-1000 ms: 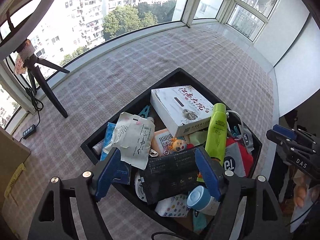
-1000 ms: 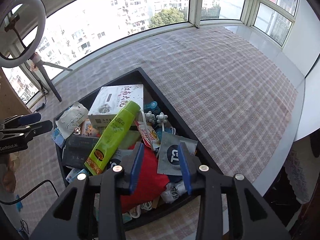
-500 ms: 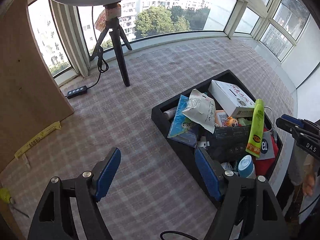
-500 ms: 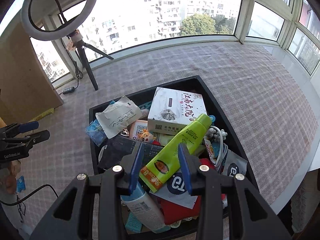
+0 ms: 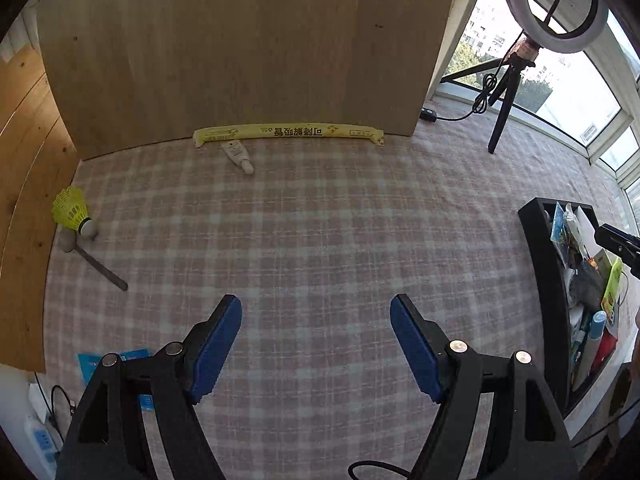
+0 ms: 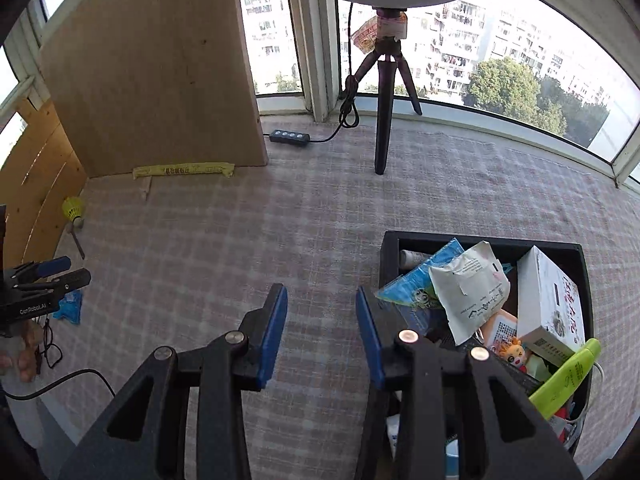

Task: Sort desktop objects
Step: 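Withdraw both grippers from the box toward the blue packet and white tube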

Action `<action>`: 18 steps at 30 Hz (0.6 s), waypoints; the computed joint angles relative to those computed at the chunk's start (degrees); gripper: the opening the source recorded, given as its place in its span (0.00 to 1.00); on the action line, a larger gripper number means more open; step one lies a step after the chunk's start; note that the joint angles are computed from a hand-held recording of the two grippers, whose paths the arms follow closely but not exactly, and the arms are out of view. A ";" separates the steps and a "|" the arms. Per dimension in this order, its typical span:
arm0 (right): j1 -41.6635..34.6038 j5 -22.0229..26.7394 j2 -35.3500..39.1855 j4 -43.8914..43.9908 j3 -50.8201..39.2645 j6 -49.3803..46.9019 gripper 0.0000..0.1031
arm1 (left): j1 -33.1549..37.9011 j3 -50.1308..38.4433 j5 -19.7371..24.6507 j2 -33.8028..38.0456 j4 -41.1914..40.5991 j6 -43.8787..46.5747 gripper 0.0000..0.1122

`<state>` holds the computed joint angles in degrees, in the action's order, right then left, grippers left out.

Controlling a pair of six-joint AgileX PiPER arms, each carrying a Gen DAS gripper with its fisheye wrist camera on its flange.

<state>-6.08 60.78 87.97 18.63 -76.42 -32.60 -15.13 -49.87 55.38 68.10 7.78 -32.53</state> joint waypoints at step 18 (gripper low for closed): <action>34.62 -1.08 24.64 -5.36 -23.27 10.09 0.34 | 55.97 21.90 4.44 -17.81 -13.60 27.08 0.67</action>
